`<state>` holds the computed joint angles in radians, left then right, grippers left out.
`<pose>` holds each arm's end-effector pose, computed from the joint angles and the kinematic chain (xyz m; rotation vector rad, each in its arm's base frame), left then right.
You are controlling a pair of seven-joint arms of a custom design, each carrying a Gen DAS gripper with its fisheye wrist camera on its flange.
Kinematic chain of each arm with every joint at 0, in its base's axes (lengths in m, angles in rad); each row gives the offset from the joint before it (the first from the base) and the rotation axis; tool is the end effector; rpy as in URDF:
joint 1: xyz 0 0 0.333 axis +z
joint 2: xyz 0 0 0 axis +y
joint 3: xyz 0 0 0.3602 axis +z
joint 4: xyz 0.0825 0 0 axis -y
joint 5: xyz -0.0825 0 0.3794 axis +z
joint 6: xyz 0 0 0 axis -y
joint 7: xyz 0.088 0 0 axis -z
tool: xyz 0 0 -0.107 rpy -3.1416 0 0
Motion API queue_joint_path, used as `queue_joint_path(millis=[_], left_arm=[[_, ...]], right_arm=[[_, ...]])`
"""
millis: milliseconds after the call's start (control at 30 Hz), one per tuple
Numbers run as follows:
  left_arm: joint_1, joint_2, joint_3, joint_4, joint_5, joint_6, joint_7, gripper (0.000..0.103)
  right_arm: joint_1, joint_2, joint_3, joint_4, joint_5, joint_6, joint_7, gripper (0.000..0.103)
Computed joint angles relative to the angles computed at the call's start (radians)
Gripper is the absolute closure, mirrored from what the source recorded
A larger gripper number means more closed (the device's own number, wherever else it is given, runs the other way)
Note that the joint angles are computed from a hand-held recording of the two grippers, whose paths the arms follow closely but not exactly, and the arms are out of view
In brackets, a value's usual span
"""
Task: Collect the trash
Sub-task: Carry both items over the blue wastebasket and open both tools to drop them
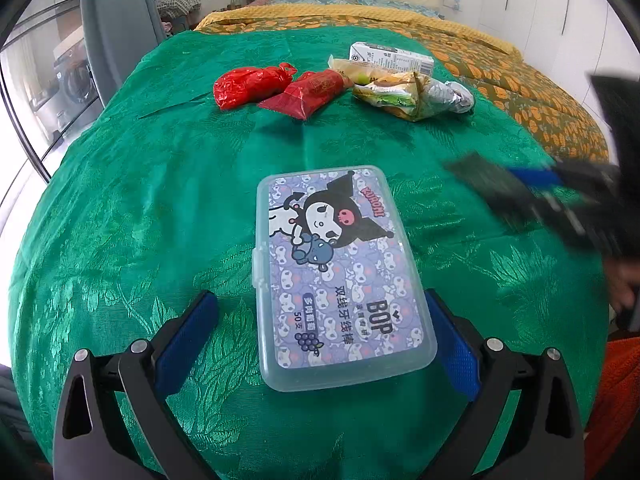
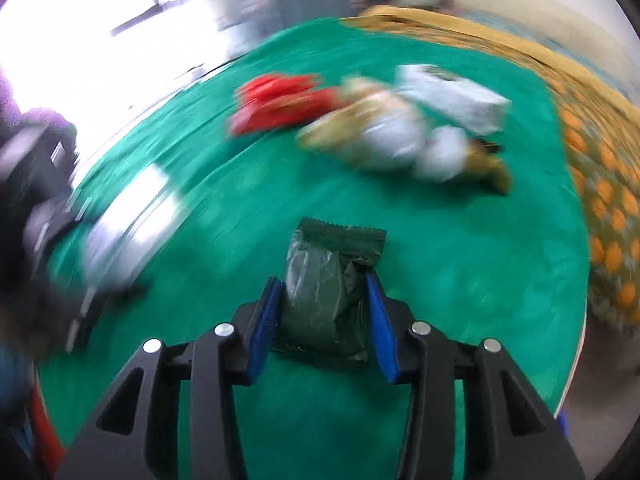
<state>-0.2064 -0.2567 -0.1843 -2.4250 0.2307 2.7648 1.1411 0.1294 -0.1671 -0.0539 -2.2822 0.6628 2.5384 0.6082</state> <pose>0.4394 -0.1976 0.5144 -1.7351 2.0342 -0.6530 0.5109 0.0302 0.5123 -2.2162 1.2225 -0.2803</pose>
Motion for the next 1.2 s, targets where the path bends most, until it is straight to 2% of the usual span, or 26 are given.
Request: queue_joint_path(millis=[33, 100, 133, 167, 267, 367, 433, 467, 500, 533, 567, 600, 700, 767, 867, 1033, 1200], left_arm=[[0.000, 0.000, 0.000, 0.000, 0.000, 0.000, 0.000, 0.006], [0.000, 0.000, 0.000, 0.000, 0.000, 0.000, 0.000, 0.006], [0.000, 0.000, 0.000, 0.000, 0.001, 0.000, 0.000, 0.006], [0.000, 0.000, 0.000, 0.000, 0.001, 0.000, 0.000, 0.006], [0.000, 0.000, 0.000, 0.000, 0.001, 0.000, -0.001, 0.006], [-0.001, 0.000, 0.001, 0.000, -0.001, -0.001, 0.001, 0.006], [-0.007, -0.001, 0.008, -0.001, -0.015, 0.003, 0.010, 0.006], [-0.013, -0.003, 0.015, 0.000, -0.030, 0.003, 0.023, 0.006], [-0.023, -0.003, 0.025, 0.004, -0.055, -0.005, 0.040, 0.006], [-0.034, -0.003, 0.036, 0.007, -0.084, -0.009, 0.060, 0.006], [-0.052, -0.005, 0.052, 0.011, -0.127, -0.011, 0.091, 0.006], [-0.063, -0.006, 0.060, 0.016, -0.158, -0.013, 0.114, 0.007], [-0.041, -0.001, 0.032, 0.039, -0.142, -0.038, 0.099, 0.015], [-0.041, 0.014, 0.025, 0.063, -0.147, -0.082, 0.102, 0.031], [-0.007, 0.013, -0.016, 0.067, -0.055, -0.101, 0.034, 0.040], [-0.039, -0.010, -0.008, 0.039, -0.081, -0.061, 0.043, 0.041], [-0.133, -0.006, 0.003, 0.060, -0.200, -0.031, 0.119, 0.042]], right_arm=[[-0.001, -0.023, -0.003, -0.019, -0.005, -0.018, -0.014, 0.061], [-0.009, -0.067, -0.007, -0.059, -0.014, -0.020, -0.005, 0.053], [-0.012, -0.081, -0.005, -0.074, -0.021, -0.007, 0.008, 0.034], [-0.012, -0.098, -0.003, -0.094, -0.022, 0.013, 0.021, 0.026], [-0.005, -0.122, 0.004, -0.124, -0.023, 0.043, 0.075, 0.024], [-0.014, -0.105, 0.032, -0.115, -0.078, 0.066, 0.221, 0.024], [-0.016, -0.087, 0.051, -0.107, -0.129, 0.093, 0.302, 0.027], [-0.021, -0.081, 0.065, -0.107, -0.176, 0.105, 0.346, 0.038], [-0.033, -0.079, 0.085, -0.110, -0.244, 0.124, 0.399, 0.045], [-0.040, -0.082, 0.096, -0.116, -0.299, 0.139, 0.439, 0.062], [-0.026, -0.083, 0.080, -0.111, -0.293, 0.127, 0.437, 0.066], [-0.023, -0.088, 0.071, -0.109, -0.300, 0.110, 0.451, 0.067], [-0.011, -0.115, 0.051, -0.125, -0.321, 0.100, 0.445, 0.069], [0.000, -0.133, 0.028, -0.134, -0.290, 0.086, 0.428, 0.069], [0.020, -0.165, -0.019, -0.143, -0.195, 0.053, 0.379, 0.069], [0.018, -0.197, -0.079, -0.147, -0.042, -0.019, 0.304, 0.069], [-0.044, -0.224, -0.129, -0.133, 0.060, -0.093, 0.279, 0.069]])
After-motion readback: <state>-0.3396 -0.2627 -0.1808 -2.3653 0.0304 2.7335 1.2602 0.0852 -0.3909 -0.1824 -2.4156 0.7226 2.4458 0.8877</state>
